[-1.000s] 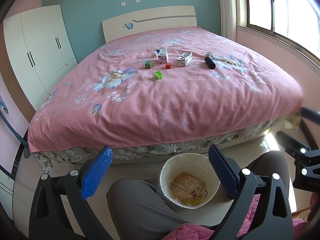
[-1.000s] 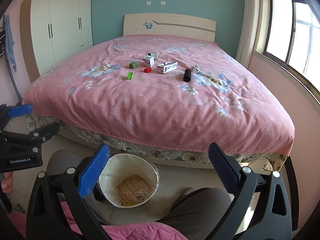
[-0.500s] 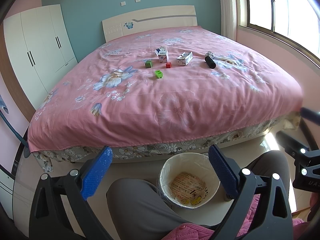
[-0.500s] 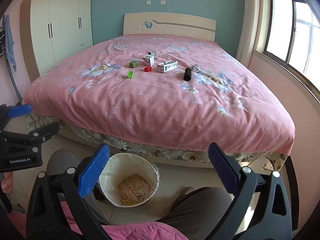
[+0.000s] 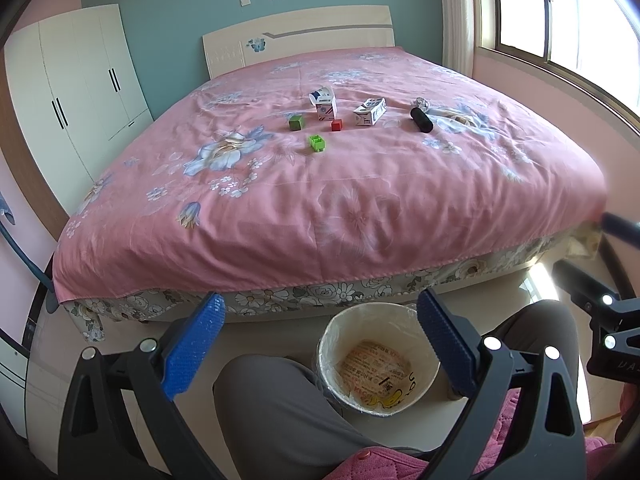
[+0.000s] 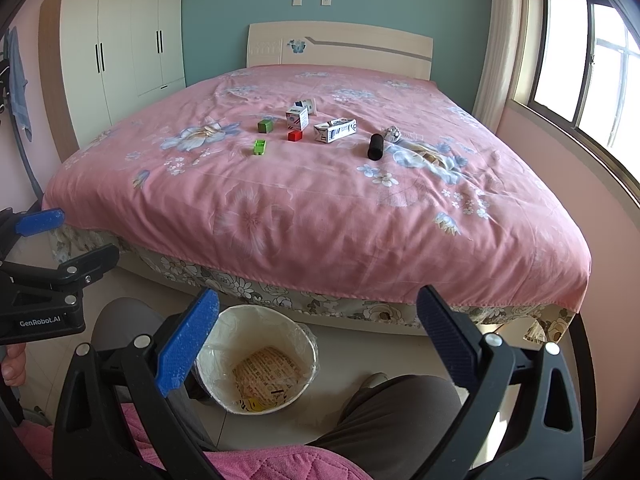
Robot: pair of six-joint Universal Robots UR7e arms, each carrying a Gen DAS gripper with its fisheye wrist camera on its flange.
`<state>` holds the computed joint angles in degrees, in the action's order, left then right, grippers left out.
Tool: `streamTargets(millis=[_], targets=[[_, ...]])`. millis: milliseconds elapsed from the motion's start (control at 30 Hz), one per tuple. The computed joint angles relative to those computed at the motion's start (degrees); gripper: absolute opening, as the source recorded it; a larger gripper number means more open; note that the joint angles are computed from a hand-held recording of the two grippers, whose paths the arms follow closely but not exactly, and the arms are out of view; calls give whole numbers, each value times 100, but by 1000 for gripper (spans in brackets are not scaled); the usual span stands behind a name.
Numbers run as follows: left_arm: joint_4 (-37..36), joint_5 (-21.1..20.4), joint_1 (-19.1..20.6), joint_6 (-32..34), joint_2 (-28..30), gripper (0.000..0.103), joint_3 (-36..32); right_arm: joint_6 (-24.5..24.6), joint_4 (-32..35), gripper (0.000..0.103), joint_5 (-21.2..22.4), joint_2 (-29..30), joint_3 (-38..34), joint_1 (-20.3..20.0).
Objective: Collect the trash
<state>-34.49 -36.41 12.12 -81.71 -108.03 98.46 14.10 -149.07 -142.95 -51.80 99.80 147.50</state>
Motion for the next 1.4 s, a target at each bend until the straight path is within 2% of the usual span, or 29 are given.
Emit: streamTargets(millis=[100,233,367,467,500,533,567,633,733,900,1033,1133,1233,1400], targets=[[3,-7,1,-15,-99,98,113,-116,-36,97,10,117,-174,-52],[-272,157,312,313,32,98,24,-220,-38,97,40,166,-253,-126],[-429,370,566,553,214,98,-168,-360,255,97,-35,260,-594,-201],[-809,555,820,967,340,98,-321,-630,239,97,-168,385,-883,-260],[-930,631,899,1110,385,98,-360,-910,78,97,-311,502,-1049,-273],[-1038,706,983,1239,444,98,-413,-1024,-105,97,-276,541,-1122,-315],[-1195,780,1079,1408,501,98,-461,-1168,-389,97,-209,588,-1185,-361],[-1561,900,1257,1750,596,98,-535,-1446,-537,97,-222,717,-1466,-446],[-2513,1174,1631,2529,776,98,-592,-1734,-802,97,-80,911,-1840,-630],[-4103,1539,2261,3774,1228,98,-665,-2784,-1509,97,-147,1452,-2629,-890],[-5485,1603,2709,4757,1660,98,-796,-2951,-1242,97,38,1805,-3339,-1187],[-6133,1397,3048,5235,2033,98,-1047,-2981,-880,97,154,2124,-3919,-1409],[-6568,1255,3352,5544,2384,98,-1253,-2978,-448,97,148,2479,-4531,-1613],[-6842,873,3909,5772,2972,98,-1712,-2788,379,97,173,3062,-5450,-1971]])
